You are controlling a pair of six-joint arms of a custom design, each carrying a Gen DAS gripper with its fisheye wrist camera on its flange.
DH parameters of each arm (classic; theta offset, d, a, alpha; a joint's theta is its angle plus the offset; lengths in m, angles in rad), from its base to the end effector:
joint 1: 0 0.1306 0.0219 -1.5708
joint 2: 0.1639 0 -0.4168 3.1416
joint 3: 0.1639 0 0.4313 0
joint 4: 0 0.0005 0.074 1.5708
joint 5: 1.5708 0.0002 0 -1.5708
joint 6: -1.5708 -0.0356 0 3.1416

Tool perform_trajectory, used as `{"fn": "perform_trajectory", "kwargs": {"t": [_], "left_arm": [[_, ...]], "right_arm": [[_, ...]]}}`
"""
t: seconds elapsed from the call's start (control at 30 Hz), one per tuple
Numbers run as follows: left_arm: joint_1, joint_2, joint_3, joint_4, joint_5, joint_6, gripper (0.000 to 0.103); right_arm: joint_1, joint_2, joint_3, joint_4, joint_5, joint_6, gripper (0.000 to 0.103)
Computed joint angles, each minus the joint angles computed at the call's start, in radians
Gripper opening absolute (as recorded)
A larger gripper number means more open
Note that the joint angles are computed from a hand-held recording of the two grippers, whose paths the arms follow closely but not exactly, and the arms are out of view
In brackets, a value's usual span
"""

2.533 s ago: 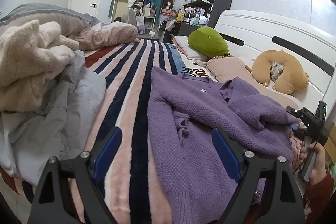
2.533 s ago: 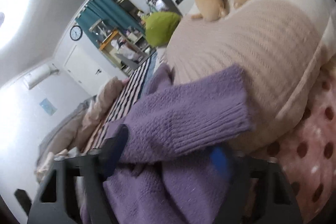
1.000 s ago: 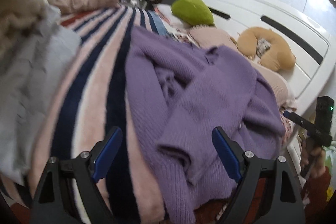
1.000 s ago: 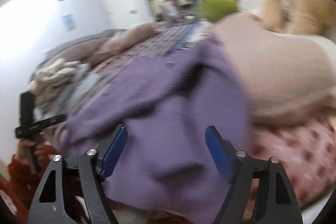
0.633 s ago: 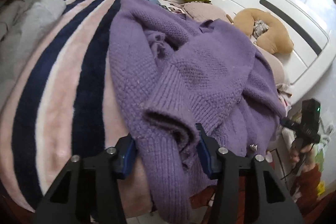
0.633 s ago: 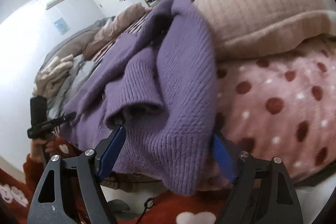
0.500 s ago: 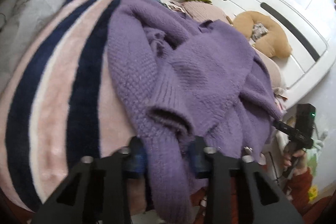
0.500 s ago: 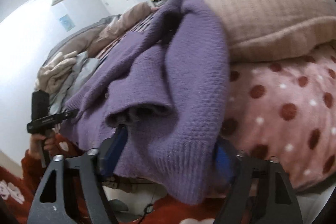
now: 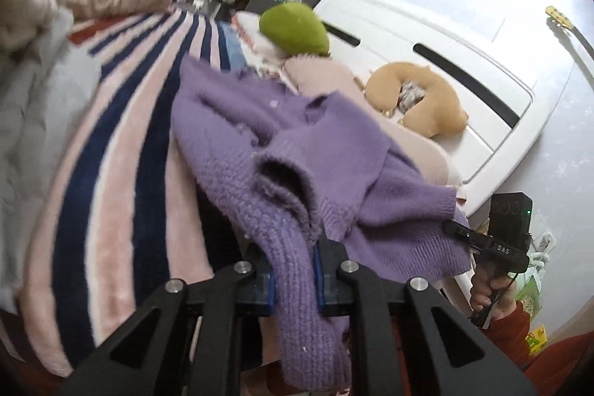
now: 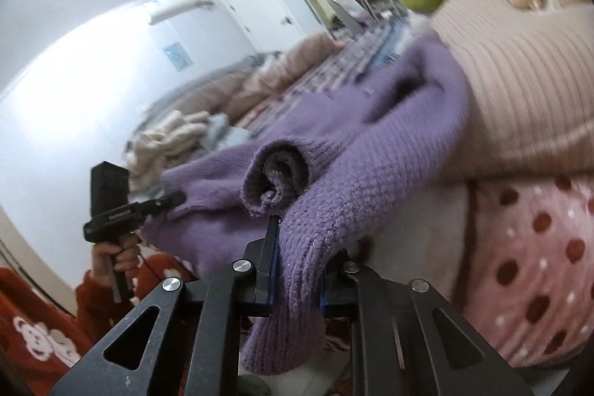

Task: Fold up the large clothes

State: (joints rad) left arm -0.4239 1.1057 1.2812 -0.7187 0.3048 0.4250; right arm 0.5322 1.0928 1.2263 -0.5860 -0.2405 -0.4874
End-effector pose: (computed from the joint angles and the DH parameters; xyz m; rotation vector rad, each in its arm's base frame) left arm 0.3739 -0.1810 0.5480 0.1886 2.1897 -0.8154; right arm 0.3563 0.2191 0.5368 -0.2076 2.1150 0.8706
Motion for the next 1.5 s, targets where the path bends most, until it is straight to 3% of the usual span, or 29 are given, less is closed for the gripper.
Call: {"fn": "perform_trajectory", "kwargs": {"t": [0.23, 0.43, 0.63, 0.7, 0.8, 1.07, 1.2, 1.27, 1.37, 1.43, 1.5], "left_arm": [[0.044, -0.084, 0.001, 0.029, 0.003, -0.003, 0.011], [0.067, -0.175, 0.036, 0.022, -0.010, -0.059, 0.011], [0.104, -0.228, 0.100, 0.017, 0.015, -0.113, 0.012], [0.104, -0.212, 0.131, -0.002, -0.025, -0.143, 0.012], [0.127, -0.148, 0.178, -0.057, -0.039, -0.156, 0.013], [0.173, 0.133, 0.322, -0.252, -0.100, -0.197, 0.013], [0.190, 0.282, 0.417, -0.306, -0.102, -0.197, 0.014], [0.190, 0.360, 0.475, -0.340, -0.116, -0.198, 0.016], [0.202, 0.473, 0.567, -0.400, -0.130, -0.187, 0.019], [0.215, 0.533, 0.611, -0.447, -0.093, -0.174, 0.027], [0.227, 0.565, 0.635, -0.498, -0.021, -0.185, 0.056]], "right_arm": [[0.071, 0.008, 0.058, 0.030, 0.037, 0.013, 0.009], [0.117, -0.021, 0.102, 0.078, 0.065, 0.017, 0.009], [0.176, -0.026, 0.193, 0.064, 0.127, 0.062, 0.009], [0.172, -0.012, 0.227, 0.033, 0.131, 0.071, 0.009], [0.140, 0.046, 0.296, -0.033, 0.139, 0.073, 0.009], [-0.040, 0.294, 0.456, -0.272, 0.033, -0.028, 0.009], [-0.102, 0.385, 0.487, -0.305, 0.014, -0.070, 0.009], [-0.134, 0.432, 0.512, -0.310, -0.038, -0.091, 0.009], [-0.150, 0.509, 0.593, -0.368, -0.057, -0.066, 0.009], [-0.157, 0.558, 0.646, -0.416, -0.069, -0.043, 0.012], [-0.170, 0.587, 0.666, -0.453, -0.105, -0.034, 0.022]]}}
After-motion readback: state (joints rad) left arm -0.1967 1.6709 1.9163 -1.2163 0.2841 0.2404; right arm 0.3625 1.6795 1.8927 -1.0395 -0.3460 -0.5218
